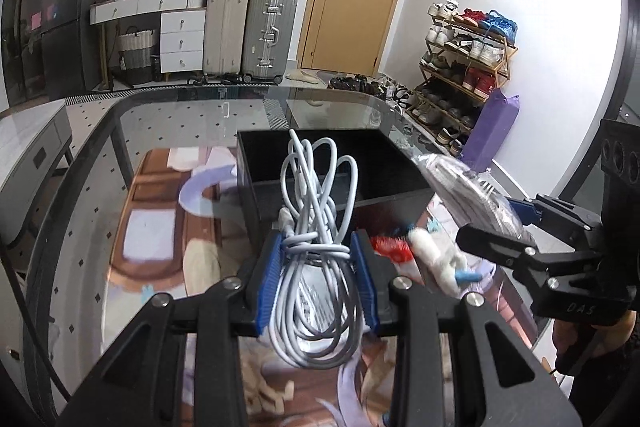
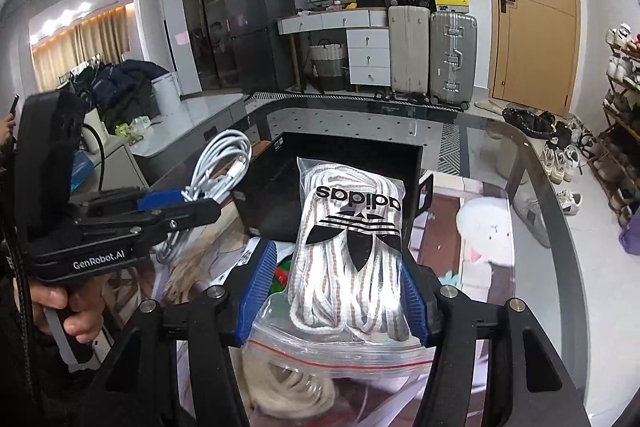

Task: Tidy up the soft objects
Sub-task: 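Lower white cable into black box with left tool while right tool drops adidas bag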

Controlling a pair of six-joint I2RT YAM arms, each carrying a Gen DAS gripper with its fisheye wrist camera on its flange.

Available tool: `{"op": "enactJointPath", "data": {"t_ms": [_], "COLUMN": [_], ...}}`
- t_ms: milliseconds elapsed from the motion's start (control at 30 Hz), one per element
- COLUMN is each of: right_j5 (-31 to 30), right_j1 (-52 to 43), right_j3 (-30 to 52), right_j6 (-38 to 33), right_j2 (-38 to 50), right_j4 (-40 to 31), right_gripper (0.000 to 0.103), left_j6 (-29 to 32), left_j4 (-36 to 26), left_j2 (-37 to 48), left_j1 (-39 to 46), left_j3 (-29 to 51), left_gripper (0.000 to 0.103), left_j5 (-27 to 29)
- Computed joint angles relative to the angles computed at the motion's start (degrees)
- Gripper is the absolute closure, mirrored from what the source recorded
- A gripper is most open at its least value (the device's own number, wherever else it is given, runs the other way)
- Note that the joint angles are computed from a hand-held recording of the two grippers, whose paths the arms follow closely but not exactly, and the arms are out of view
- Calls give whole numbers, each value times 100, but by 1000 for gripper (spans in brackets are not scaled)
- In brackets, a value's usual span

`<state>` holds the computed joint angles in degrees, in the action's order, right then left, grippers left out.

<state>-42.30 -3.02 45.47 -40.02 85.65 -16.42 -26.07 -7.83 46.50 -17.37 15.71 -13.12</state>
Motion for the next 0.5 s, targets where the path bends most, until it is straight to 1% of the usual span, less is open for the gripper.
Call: {"op": "enactJointPath", "data": {"t_ms": [100, 200, 400, 500], "right_j5": [99, 268, 544, 679], "right_j1": [159, 333, 634, 789], "right_j3": [223, 472, 872, 1187], "right_j6": [117, 270, 445, 480], "right_j2": [153, 337, 746, 1040], "right_j4": [-4, -7, 77, 56], "right_gripper": [44, 44, 44, 44], "left_j6": [186, 313, 502, 529], "left_j4": [246, 483, 922, 1024], "left_j2": [324, 737, 1685, 2066], "left_j1": [386, 636, 785, 856], "left_j3": [153, 326, 729, 908], "left_gripper": [70, 70, 70, 70], "left_j5": [374, 602, 803, 869]}}
